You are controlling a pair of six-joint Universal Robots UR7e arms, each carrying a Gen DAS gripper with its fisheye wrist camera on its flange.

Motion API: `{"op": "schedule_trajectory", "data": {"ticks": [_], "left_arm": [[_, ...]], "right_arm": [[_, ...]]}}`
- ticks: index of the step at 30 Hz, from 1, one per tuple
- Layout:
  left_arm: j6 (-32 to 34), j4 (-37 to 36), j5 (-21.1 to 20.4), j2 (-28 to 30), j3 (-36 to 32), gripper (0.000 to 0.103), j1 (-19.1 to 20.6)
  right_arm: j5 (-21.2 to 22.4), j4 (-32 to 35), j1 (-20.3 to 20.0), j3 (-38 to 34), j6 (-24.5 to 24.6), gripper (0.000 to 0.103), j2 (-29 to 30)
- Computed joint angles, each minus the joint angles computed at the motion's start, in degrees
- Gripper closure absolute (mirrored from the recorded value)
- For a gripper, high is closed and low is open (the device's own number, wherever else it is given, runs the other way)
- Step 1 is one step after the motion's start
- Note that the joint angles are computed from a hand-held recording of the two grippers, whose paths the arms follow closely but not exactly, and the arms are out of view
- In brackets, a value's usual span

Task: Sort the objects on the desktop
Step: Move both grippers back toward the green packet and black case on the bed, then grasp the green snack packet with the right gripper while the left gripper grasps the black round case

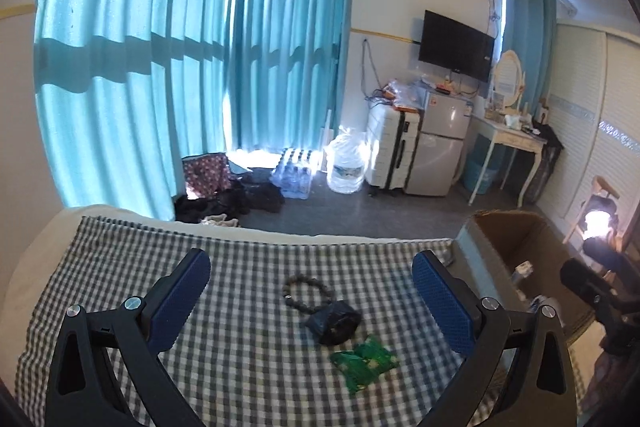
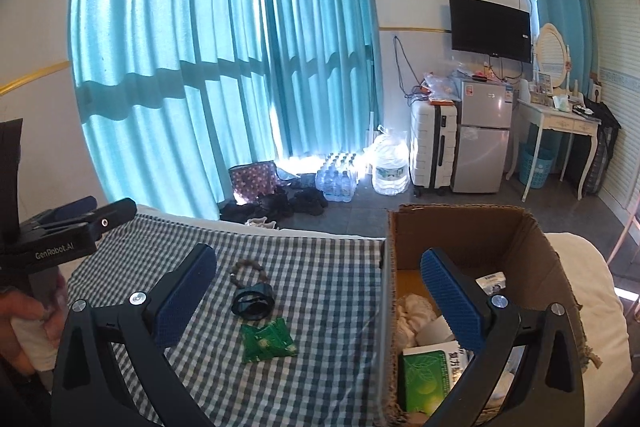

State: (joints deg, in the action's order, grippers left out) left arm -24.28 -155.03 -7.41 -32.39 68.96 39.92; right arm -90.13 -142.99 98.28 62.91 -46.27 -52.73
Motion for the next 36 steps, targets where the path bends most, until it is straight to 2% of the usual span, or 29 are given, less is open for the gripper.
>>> {"op": "schedule_trajectory", "data": {"ticks": [3, 6, 7, 11, 13, 18, 21, 27, 29, 36], "left_arm": [[-9.7, 10.2, 1.3, -2.2, 2.5, 0.000, 0.6], [-7.6, 6.4, 1.3, -2.5, 4.1, 0.000, 1.0], [-8.7, 7.2, 1.2, -3.0, 4.8, 0.000, 1.1], [-18.2, 16.6, -1.0, -5.6, 6.9, 0.000, 1.9], [-20.2, 18.7, -2.2, -6.1, 7.4, 0.000, 2.5], [-23.2, 23.9, -3.4, -6.4, 7.5, 0.000, 3.6], [-20.8, 21.4, -5.7, -6.0, 6.9, 0.000, 4.4], [-14.1, 16.1, -5.1, -4.0, 5.7, 0.000, 5.7], [-16.8, 19.9, -4.7, -3.7, 5.0, 0.000, 6.7], [-14.3, 15.1, -10.5, -2.7, 4.5, 0.000, 8.9]], "right_arm": [[-1.4, -0.1, 0.5, 0.7, -0.1, 0.000, 1.0], [-1.3, 0.7, 0.5, 1.4, 0.1, 0.000, 1.5], [-1.5, 0.9, 0.5, 1.7, -0.1, 0.000, 1.6], [-2.4, 1.0, 0.6, 2.7, -1.0, 0.000, 2.2], [-2.6, 1.6, 0.6, 3.2, -1.6, 0.000, 2.4], [-5.5, 0.9, 1.2, 5.8, -7.1, 0.000, 3.2], [-5.3, 1.5, 0.7, 6.3, -7.0, 0.000, 3.9], [-7.9, 1.9, 0.3, 5.3, -6.6, 0.000, 6.0], [-8.9, 1.8, 0.2, 5.1, -6.6, 0.000, 6.5], [-10.9, 4.1, -0.6, 2.7, -5.4, 0.000, 8.9]]}}
